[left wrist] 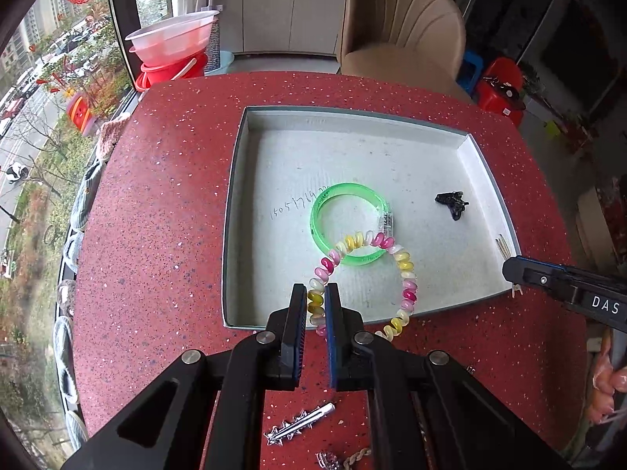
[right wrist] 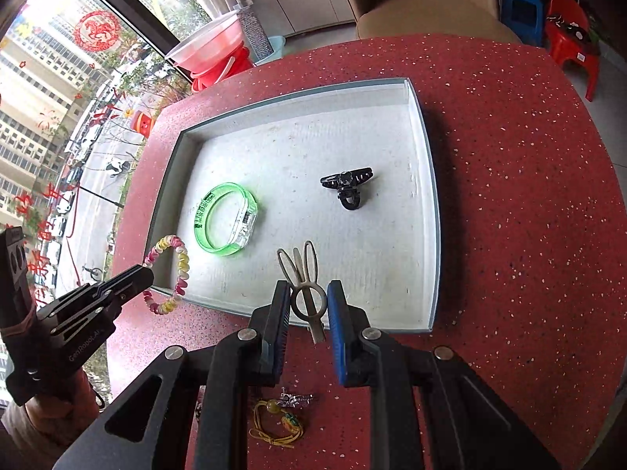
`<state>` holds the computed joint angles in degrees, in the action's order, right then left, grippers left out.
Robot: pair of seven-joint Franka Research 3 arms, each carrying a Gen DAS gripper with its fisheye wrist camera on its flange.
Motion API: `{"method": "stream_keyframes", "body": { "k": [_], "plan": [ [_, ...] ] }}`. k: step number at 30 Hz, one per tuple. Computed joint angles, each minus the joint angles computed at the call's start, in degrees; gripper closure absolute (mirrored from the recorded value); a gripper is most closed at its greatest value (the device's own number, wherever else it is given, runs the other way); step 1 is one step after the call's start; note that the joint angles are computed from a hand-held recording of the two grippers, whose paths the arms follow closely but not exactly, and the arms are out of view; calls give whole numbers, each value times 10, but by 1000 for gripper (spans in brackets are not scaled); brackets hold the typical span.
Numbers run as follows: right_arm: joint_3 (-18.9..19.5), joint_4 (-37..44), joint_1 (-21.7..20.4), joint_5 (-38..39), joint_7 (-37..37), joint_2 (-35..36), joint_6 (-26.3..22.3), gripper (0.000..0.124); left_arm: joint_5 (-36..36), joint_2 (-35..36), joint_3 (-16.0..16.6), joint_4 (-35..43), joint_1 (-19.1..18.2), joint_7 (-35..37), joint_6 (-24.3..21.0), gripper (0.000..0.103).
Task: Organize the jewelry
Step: 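Carry both items into the tray and open both grippers to release them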
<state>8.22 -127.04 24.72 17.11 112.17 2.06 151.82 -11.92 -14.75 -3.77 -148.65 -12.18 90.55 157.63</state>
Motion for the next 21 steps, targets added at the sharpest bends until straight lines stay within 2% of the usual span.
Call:
{"method": "stream_keyframes", "body": {
  "k": [6, 12, 21],
  "plan": [
    [-3, 34, -7, 28, -30, 44, -22, 103, 53, 50, -23, 34, 21, -33, -26, 75],
    [-9, 70, -10, 25, -33, 85, -44, 103, 99, 94, -40, 70, 39, -76, -47, 75],
    [-26, 108, -9, -21, -10, 121, -44, 103, 195, 140, -53, 108, 55, -166, -33, 75]
  ]
}}
